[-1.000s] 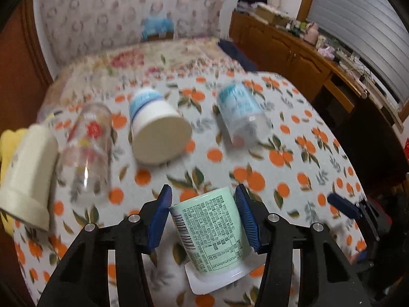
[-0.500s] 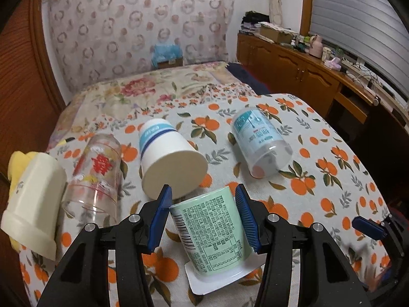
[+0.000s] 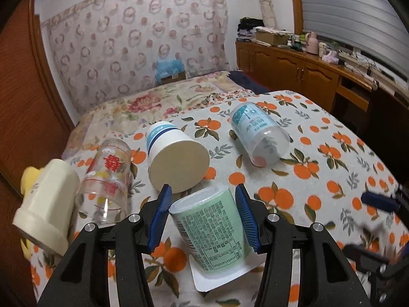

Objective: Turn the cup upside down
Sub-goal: 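Lower the green cup lid-down onto the bed and open the right gripper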

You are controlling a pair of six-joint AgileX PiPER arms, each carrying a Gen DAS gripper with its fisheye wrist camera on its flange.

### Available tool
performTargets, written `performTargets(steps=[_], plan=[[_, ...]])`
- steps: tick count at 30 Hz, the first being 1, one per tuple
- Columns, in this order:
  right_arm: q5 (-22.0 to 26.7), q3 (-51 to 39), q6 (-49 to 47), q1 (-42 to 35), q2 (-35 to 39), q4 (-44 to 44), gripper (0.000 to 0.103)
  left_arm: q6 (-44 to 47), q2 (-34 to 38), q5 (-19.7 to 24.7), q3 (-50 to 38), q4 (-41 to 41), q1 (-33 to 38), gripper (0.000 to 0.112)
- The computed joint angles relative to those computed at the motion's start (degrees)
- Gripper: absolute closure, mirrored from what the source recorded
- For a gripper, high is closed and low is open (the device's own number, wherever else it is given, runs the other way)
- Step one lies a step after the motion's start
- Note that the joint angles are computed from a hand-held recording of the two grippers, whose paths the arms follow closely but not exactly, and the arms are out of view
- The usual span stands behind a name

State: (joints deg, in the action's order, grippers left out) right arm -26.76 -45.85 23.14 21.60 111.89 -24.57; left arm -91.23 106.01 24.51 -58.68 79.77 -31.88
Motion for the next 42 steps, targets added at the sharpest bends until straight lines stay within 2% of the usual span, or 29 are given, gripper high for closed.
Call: performTargets(steps=[4,12,16,23,24,26,30,35,40,42], plan=[[-0.23,0.12,0.06,-0.15,0.11,0.07,0.027,-1.80,-1.94,3.15,2.80,2.10,-2.84,0.064],[-0.41,0.21,0.15,-0.33,0.23,-0.06,0.027,-5.02,-5.18,4.85,7.43,3.17,-6.33,0.067],[-0.26,0.11,0.29,-0.32,0.21,-0.23,0.027,-7.32,-5.99,4.90,8.78,4.18,-7.30,0.067],[-0.45,0.26,-0.23,-0.08,0.61,0.84,0.027,-10.57,-7.13,1.53,10.29,5.07,-6.45,0.066],[-0.54,0.40,0.06,-0.28,0.58,0.48,0.027,-11.42,-7.42,1.14,10.66,5.51,-6.39,0.065],[-0.40,0.23,0.24,-0.11,0.74,0.65,0.027,-13.18,-8.08,0.99,11.40,6.54,-6.57,0.054],[0.12,-0.32,0.61,0.17,0.74,1.57,0.027,-16.72,-9.71,1.22,13.09,8.63,-6.80,0.049],[-0.13,0.29,-0.49,0.29,-0.05,3.49,0.028,-21.24,-12.09,2.59,15.67,10.56,-6.92,0.028],[1.63,-0.05,1.21,0.86,-1.50,2.51,0.028,-23.64,-14.68,4.74,18.28,10.10,-7.80,0.017],[2.12,0.33,-0.61,1.99,-2.62,4.70,0.027,-22.86,-15.68,6.28,18.87,8.15,-8.59,0.017]])
